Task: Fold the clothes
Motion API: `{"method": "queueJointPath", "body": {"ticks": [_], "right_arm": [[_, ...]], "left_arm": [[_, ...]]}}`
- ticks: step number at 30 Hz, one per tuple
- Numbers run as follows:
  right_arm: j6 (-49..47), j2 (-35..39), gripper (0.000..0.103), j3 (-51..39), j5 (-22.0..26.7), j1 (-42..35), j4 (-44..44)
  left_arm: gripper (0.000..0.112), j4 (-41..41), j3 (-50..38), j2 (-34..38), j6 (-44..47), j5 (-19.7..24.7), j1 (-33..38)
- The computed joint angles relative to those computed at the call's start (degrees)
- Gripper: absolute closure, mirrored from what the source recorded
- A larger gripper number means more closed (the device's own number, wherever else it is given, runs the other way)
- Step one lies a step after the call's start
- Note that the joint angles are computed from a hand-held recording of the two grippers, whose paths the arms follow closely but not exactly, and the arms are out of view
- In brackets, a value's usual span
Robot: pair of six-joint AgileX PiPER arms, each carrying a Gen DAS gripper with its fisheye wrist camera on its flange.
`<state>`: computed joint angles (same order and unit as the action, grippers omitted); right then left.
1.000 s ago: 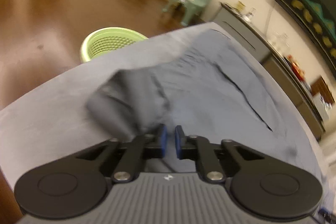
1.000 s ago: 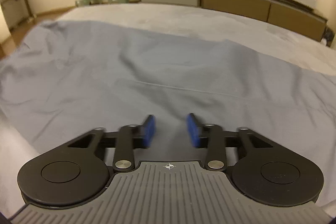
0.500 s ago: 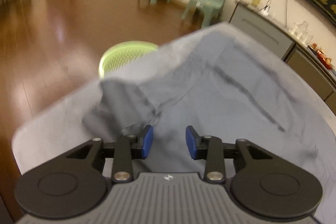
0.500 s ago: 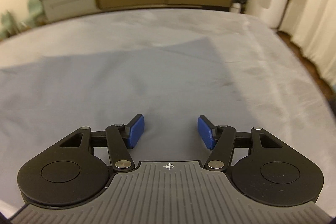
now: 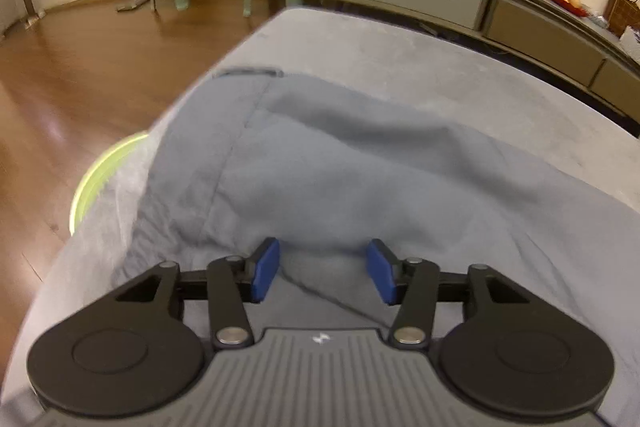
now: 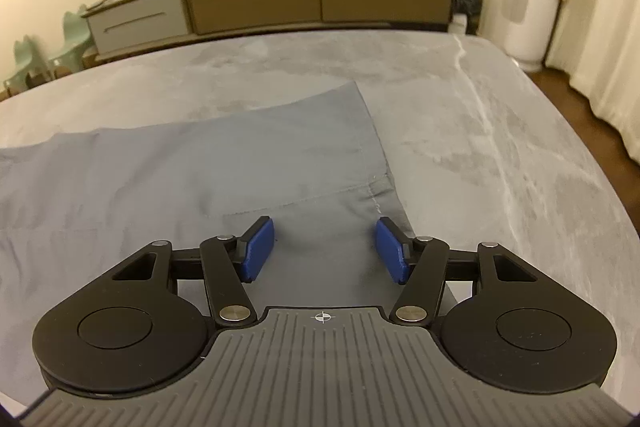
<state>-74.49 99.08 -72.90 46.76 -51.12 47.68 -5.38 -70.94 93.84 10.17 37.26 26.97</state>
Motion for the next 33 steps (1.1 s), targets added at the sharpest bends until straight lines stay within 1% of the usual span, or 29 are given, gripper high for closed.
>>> {"method": "queueJointPath", "body": {"ticks": [1,2,5,6,7,8,10,11,14,16,18,21,22,23,24,25,26,27,28,29,31,33], "right_arm": [[-1.12,0.3,0.042,-0.04,-0.5,0.24,0.83],[-2.27,0.61,0.041,-0.06,-1.0,0.47,1.68],[-4.2,1.19,0.039,-0.47,-2.11,0.04,4.58],[-3.8,1.43,0.039,-0.62,-2.95,-0.39,4.81],[-3.1,1.77,0.041,-0.87,-3.77,-0.73,4.73],[-1.22,2.85,0.043,-1.48,-4.41,-0.65,3.24],[-2.77,3.43,0.044,-1.2,-4.03,-1.35,5.51],[-2.69,3.37,0.044,-1.2,-4.81,-1.2,5.85],[-2.28,3.21,0.042,-1.35,-6.95,-0.84,6.84],[0.6,2.93,0.043,-2.85,-4.63,-2.77,7.55],[3.61,2.79,0.043,-4.56,-2.15,-4.68,8.08],[3.97,3.49,0.043,-7.56,6.7,-7.19,6.08],[2.3,3.59,0.042,-7.35,7.53,-7.01,5.53],[0.82,3.44,0.043,-6.26,6.07,-6.05,4.04],[0.84,3.83,0.045,-5.72,4.28,-4.83,2.12],[0.19,4.22,0.054,-4.9,2.33,-3.73,0.97],[-1.83,4.21,0.064,-3.76,-0.16,-2.95,2.11],[-1.56,4.87,0.069,-4.5,-0.44,-2.29,2.4],[-0.91,5.46,0.089,-5.3,-0.72,-1.6,2.43],[-0.85,5.32,0.096,-5.19,-1.65,-1.04,3.36],[-3.81,4.41,0.096,-4.02,-5.15,0.55,6.56],[-6.06,4.19,0.096,-3.82,-6.89,1.48,9.67]], "left_arm": [[0.062,3.26,-0.36,0.5,-3.39,-0.65,-0.7],[0.061,4.64,-0.03,0.37,-4.65,-1.07,-0.77],[0.061,5.59,1.73,-0.89,-5.09,-1.97,-0.09],[0.061,5.9,2.12,-1.05,-5.47,-2.31,-0.1],[0.061,6.61,2.31,-1.46,-6.42,-2.18,-0.47],[0.061,7.57,2.35,-1.7,-7.68,-1.98,-0.89],[0.061,8.93,2.23,-2.57,-9.42,-0.74,-1.29],[0.061,9.65,2.05,-3.0,-10.26,-0.08,-1.54],[0.065,11.31,1.71,-4.87,-12.43,1.96,-2.29],[0.065,8.19,3.18,-9.19,-9.89,2.73,-2.27],[0.065,2.54,6.35,-15.86,-4.06,3.26,-2.77],[0.064,-5.22,10.38,-24.0,3.28,6.52,-4.82],[0.063,-6.39,11.33,-25.95,3.97,7.78,-6.24],[0.063,-5.79,12.54,-27.7,3.06,8.59,-8.61],[0.063,-3.47,13.76,-29.0,0.84,8.88,-11.88],[0.063,0.21,14.91,-29.91,-2.37,8.6,-15.68],[0.063,4.94,16.01,-30.48,-6.6,7.99,-19.74],[0.063,9.42,16.82,-30.49,-10.91,7.65,-23.24],[0.063,12.92,17.42,-30.17,-14.51,7.64,-25.76],[0.063,15.95,17.88,-29.76,-17.85,7.61,-27.54],[0.063,18.61,18.21,-29.45,-21.98,7.95,-28.87],[0.063,18.77,18.24,-29.47,-23.72,8.04,-28.7]]}}
